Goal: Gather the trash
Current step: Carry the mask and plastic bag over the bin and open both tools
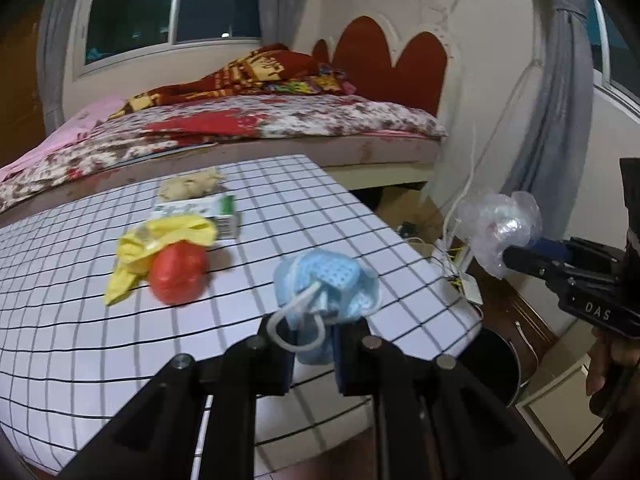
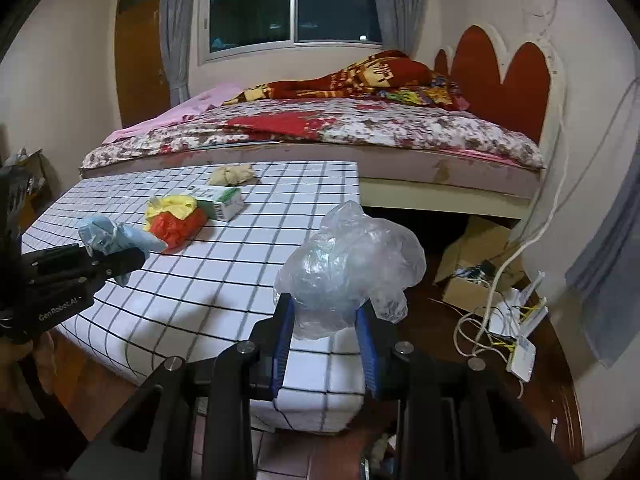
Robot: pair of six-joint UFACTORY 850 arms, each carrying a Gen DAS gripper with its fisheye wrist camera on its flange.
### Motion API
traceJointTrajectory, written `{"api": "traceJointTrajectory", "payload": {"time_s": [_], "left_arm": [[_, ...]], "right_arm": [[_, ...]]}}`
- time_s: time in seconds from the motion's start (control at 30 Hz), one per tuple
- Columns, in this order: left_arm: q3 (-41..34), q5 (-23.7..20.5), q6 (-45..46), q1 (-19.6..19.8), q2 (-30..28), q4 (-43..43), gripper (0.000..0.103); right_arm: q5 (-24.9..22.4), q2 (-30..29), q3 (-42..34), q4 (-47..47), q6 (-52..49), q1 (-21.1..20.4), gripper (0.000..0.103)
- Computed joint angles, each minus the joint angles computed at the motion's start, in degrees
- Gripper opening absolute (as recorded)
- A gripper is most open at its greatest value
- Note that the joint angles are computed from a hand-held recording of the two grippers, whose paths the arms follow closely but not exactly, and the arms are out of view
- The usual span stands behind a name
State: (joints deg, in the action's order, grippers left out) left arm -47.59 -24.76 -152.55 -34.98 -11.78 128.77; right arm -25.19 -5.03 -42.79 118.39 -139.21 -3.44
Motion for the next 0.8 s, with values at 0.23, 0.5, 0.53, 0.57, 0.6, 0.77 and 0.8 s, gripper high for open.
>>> {"api": "traceJointTrajectory", "payload": {"time_s": [0.23, 0.5, 0.53, 0.57, 0.6, 0.77, 0.8], "left_arm": [[-3.36, 0.67, 0.86, -3.02, -2.86, 0.02, 0.016], [-7.13, 1.82, 1.16, -6.20, -5.95, 0.53, 0.016], [-7.58, 2.11, 0.89, -6.52, -6.31, 0.92, 0.016], [-8.04, 2.38, 0.89, -6.87, -6.71, 1.05, 0.016], [-8.40, 2.55, 1.01, -7.10, -7.05, 1.11, 0.016], [-11.03, 4.06, 0.42, -8.77, -9.55, 2.16, 0.016], [-11.63, 4.24, 0.58, -9.15, -10.15, 1.99, 0.016]], "right_arm": [[-0.31, 1.19, 1.58, -0.66, 0.41, -4.72, 0.033], [-0.88, 2.20, 3.25, -2.25, 1.54, -9.95, 0.033], [-0.94, 2.19, 3.44, -2.54, 1.61, -10.61, 0.033], [-0.99, 2.21, 3.62, -2.82, 1.66, -11.20, 0.033], [-1.04, 2.22, 3.81, -3.13, 1.71, -11.76, 0.033], [-1.51, 1.82, 4.50, -5.03, 2.32, -15.00, 0.033], [-1.53, 1.65, 4.62, -5.25, 2.29, -15.68, 0.033]]}}
